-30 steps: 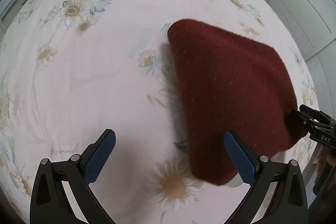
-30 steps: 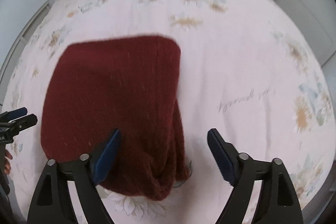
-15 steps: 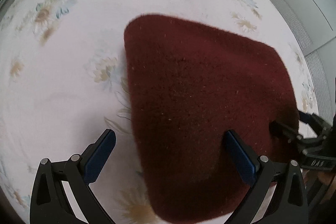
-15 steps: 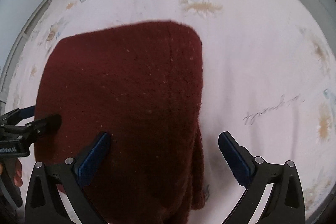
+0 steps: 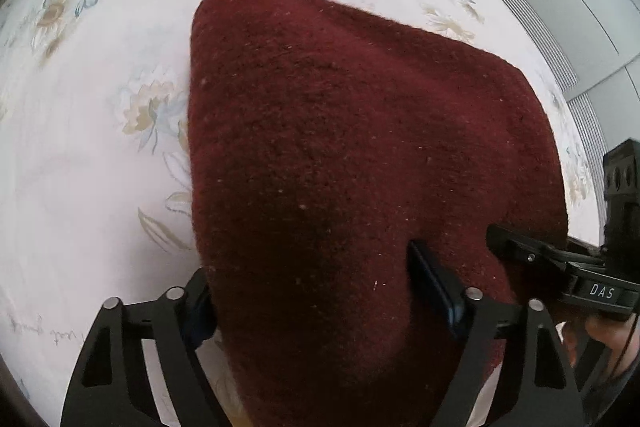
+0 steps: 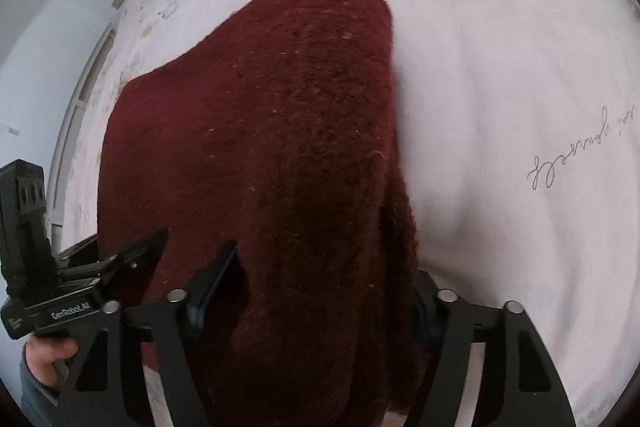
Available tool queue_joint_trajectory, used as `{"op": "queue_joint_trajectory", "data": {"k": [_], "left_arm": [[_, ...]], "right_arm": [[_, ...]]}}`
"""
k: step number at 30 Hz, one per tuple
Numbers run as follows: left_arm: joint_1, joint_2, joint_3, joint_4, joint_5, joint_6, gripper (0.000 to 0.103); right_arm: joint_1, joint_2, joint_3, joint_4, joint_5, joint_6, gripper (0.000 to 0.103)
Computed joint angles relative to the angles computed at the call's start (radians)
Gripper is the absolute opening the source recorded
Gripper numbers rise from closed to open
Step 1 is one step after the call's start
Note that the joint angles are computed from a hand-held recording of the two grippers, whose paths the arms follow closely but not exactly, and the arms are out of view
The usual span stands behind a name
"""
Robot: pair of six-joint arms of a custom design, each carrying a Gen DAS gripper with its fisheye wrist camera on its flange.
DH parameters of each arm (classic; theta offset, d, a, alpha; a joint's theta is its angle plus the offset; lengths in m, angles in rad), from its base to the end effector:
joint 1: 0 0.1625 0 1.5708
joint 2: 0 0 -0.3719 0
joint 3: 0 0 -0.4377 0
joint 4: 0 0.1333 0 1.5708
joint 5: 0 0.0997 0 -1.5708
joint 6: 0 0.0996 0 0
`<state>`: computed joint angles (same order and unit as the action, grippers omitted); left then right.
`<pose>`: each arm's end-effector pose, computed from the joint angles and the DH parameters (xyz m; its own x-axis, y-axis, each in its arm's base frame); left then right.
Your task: Fold small clothes
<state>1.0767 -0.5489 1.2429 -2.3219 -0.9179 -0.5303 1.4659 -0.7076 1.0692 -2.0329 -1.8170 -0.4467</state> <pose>-0.1887 -0.7591 0.0033 -0.8569 -0.1459 -0.4943 0.0464 0.9333 -0.3560 0.0246 -0.8079 0.1633 -0.9126 -0.3139 0.2620 -0.3216 0.9468 0.0143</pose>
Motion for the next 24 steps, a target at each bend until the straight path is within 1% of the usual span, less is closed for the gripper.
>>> {"op": "queue_joint_trajectory", "data": {"k": [1, 2, 3, 5, 8, 10, 14, 18, 19, 21, 22, 24], "left_arm": [[-0.002, 0.001, -0.002, -0.001, 0.003, 0.005, 0.072], [-0.003, 0.001, 0.0, -0.007, 0.006, 0.011, 0.066], [-0.006, -0.002, 0.006, -0.015, 0.01, 0.015, 0.063], [-0.012, -0.011, 0.015, -0.022, 0.016, 0.024, 0.051], [-0.023, -0.05, 0.044, -0.034, 0.008, 0.04, 0.045], [-0.032, -0.092, 0.079, -0.054, 0.003, 0.061, 0.044], [-0.054, -0.191, 0.165, -0.095, 0.043, 0.092, 0.044], [-0.06, -0.305, 0.26, -0.109, 0.082, 0.092, 0.044], [-0.06, -0.328, 0.281, -0.103, 0.093, 0.085, 0.044], [-0.055, -0.36, 0.317, -0.086, 0.117, 0.07, 0.045], [-0.049, -0.372, 0.335, -0.081, 0.122, 0.062, 0.045], [-0.03, -0.379, 0.359, -0.082, 0.109, 0.048, 0.045]], "right_arm": [[0.005, -0.005, 0.006, -0.005, -0.003, -0.002, 0.054], [0.011, -0.012, 0.017, -0.016, -0.011, -0.007, 0.049], [0.02, -0.021, 0.031, -0.031, -0.026, -0.016, 0.044], [0.04, -0.049, 0.064, -0.07, -0.045, -0.045, 0.04], [0.07, -0.093, 0.106, -0.105, -0.03, -0.073, 0.039], [0.093, -0.115, 0.126, -0.115, -0.011, -0.086, 0.039], [0.137, -0.133, 0.159, -0.141, 0.027, -0.098, 0.039], [0.165, -0.116, 0.18, -0.148, 0.049, -0.086, 0.039], [0.168, -0.107, 0.185, -0.146, 0.051, -0.069, 0.039], [0.17, -0.092, 0.2, -0.154, 0.039, -0.044, 0.039], [0.169, -0.084, 0.211, -0.165, 0.02, -0.039, 0.04], [0.163, -0.063, 0.214, -0.163, -0.016, -0.027, 0.04]]}}
